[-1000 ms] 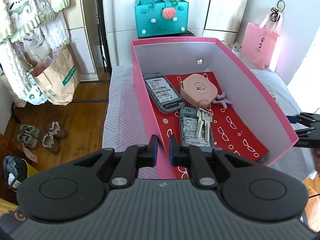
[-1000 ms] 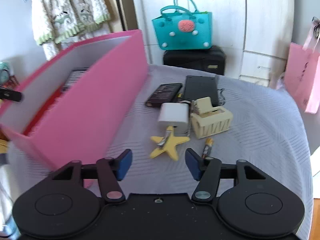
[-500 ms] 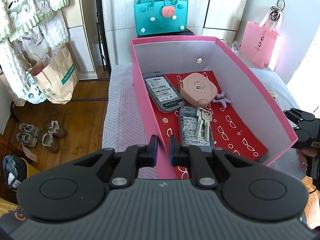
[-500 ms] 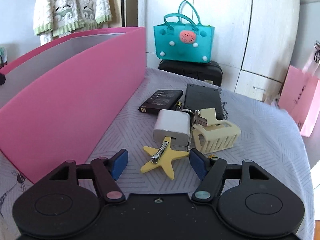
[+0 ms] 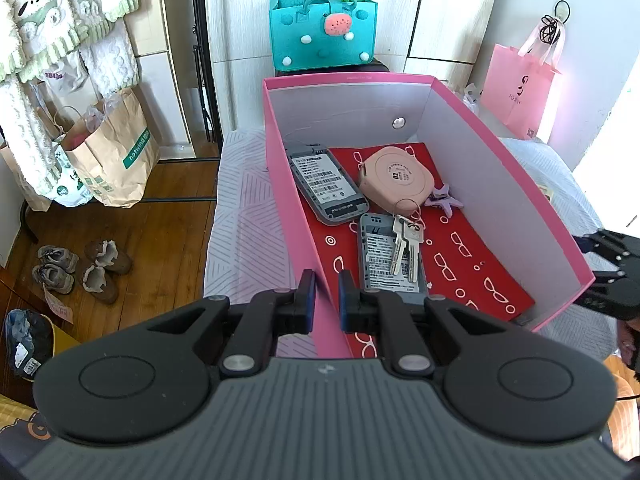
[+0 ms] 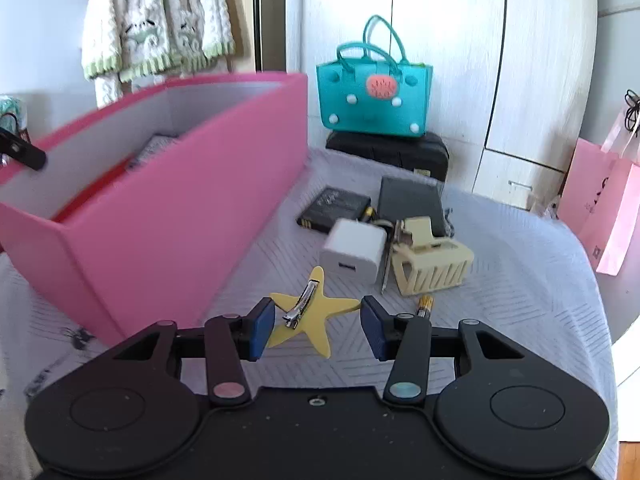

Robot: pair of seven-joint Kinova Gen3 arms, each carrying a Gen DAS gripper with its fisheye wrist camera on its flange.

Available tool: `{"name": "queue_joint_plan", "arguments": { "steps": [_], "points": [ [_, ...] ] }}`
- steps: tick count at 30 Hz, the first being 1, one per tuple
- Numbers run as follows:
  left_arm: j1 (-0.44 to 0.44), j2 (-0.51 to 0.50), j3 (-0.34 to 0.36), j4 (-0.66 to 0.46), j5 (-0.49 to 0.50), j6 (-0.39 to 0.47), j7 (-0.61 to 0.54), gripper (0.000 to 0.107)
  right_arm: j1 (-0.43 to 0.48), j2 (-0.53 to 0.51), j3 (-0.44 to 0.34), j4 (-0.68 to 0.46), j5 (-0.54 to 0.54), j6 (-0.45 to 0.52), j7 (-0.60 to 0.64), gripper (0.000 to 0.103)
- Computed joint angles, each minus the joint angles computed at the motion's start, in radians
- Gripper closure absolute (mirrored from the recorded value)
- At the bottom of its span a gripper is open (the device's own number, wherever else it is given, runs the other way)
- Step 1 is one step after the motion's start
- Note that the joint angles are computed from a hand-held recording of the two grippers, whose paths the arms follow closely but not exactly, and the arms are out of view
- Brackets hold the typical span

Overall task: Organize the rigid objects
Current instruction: 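Move the right gripper to the yellow star hair clip and grasp it, then carry the yellow star clip into the box and release it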

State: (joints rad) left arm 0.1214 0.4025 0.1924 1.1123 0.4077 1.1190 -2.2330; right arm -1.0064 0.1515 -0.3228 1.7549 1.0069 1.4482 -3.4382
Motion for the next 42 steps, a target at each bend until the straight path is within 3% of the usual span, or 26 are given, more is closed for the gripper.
{"name": "queue_joint_plan", "arguments": {
  "steps": [4, 7, 9, 11, 17, 19, 21, 25, 28, 33, 34, 38, 42],
  "points": [
    [0.000, 0.000, 0.000, -0.001, 0.001, 0.001, 0.003, 0.097, -0.044, -0.011, -0.007, -0.045, 0.062, 0.079, -0.003, 0.050],
    [0.001, 0.001, -0.001, -0.007, 0.001, 0.006, 0.008, 0.097, -0.163, 0.011, 0.082, -0.105, 0.128, 0.151, 0.091, 0.050],
    [0.003, 0.000, -0.003, -0.010, -0.004, 0.008, 0.012, 0.097, -0.179, -0.004, 0.105, -0.130, 0.149, 0.123, 0.129, 0.050],
    [0.008, 0.003, -0.006, -0.021, -0.014, 0.017, 0.023, 0.097, -0.120, -0.031, 0.085, -0.169, 0.132, 0.044, 0.173, 0.050],
    [0.025, 0.016, -0.008, -0.063, -0.043, 0.048, 0.046, 0.097, 0.158, -0.041, -0.029, -0.318, -0.078, -0.196, 0.417, 0.050],
    [0.026, 0.013, -0.008, -0.058, -0.047, 0.043, 0.043, 0.097, 0.232, -0.010, -0.066, -0.358, -0.119, -0.219, 0.498, 0.050],
    [0.026, 0.009, -0.008, -0.051, -0.048, 0.038, 0.039, 0.097, 0.242, 0.036, -0.040, -0.418, -0.170, -0.211, 0.580, 0.050],
    [0.032, 0.003, -0.009, -0.042, -0.058, 0.030, 0.036, 0.097, 0.161, 0.114, 0.122, -0.524, -0.295, -0.182, 0.728, 0.050],
    [0.042, 0.000, -0.011, -0.046, -0.075, 0.029, 0.036, 0.097, 0.147, 0.155, 0.158, -0.568, -0.322, -0.154, 0.796, 0.050],
    [0.059, -0.009, -0.015, -0.035, -0.099, 0.014, 0.041, 0.097, 0.120, 0.159, 0.204, -0.550, -0.313, -0.183, 0.803, 0.046],
    [0.060, -0.012, -0.015, -0.030, -0.101, 0.008, 0.040, 0.097, 0.120, 0.144, 0.207, -0.530, -0.311, -0.209, 0.780, 0.040],
    [0.063, -0.024, -0.016, -0.011, -0.107, -0.011, 0.042, 0.097, 0.097, 0.062, 0.189, -0.419, -0.241, -0.301, 0.651, 0.039],
    [0.064, -0.031, -0.016, 0.002, -0.110, -0.026, 0.041, 0.097, 0.056, 0.001, 0.136, -0.330, -0.102, -0.269, 0.503, 0.039]
  ]
}}
